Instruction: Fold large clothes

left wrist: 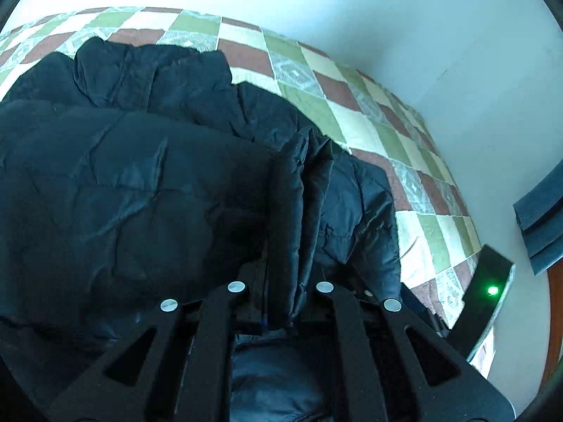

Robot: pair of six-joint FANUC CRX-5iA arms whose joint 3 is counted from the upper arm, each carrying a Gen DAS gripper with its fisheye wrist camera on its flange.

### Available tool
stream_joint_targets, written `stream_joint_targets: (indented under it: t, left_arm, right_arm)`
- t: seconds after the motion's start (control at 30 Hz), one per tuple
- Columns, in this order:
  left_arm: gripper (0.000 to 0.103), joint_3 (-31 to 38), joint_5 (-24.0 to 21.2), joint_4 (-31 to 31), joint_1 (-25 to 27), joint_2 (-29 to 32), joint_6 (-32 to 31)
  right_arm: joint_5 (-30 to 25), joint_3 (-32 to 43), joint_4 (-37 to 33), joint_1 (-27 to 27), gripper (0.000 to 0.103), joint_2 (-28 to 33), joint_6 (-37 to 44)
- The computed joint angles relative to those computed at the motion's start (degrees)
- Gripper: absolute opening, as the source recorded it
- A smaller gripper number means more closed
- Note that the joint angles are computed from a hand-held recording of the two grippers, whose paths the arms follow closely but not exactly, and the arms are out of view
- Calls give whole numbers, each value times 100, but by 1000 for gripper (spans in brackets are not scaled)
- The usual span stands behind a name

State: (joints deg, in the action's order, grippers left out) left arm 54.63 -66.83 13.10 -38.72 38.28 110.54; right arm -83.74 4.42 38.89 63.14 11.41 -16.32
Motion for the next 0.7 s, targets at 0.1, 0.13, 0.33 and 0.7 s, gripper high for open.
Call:
stream_joint_targets:
  t: [0.1, 0.13, 0.33, 0.7]
  left_arm:
    - [8, -75, 21, -26, -10, -36, -2]
    - [9, -79, 7, -42, -15, -55, 8]
    - [51, -641, 283, 46, 25, -567, 29]
    - [59, -2317, 484, -1525, 560, -2423, 333]
  right_arm:
    - [1, -4, 4, 2, 93, -3, -4]
    - [1, -4, 4, 2, 93, -3, -4]
    - [17, -25, 8, 1, 93, -18, -15]
    - [-185, 72, 334, 256, 93, -183, -184]
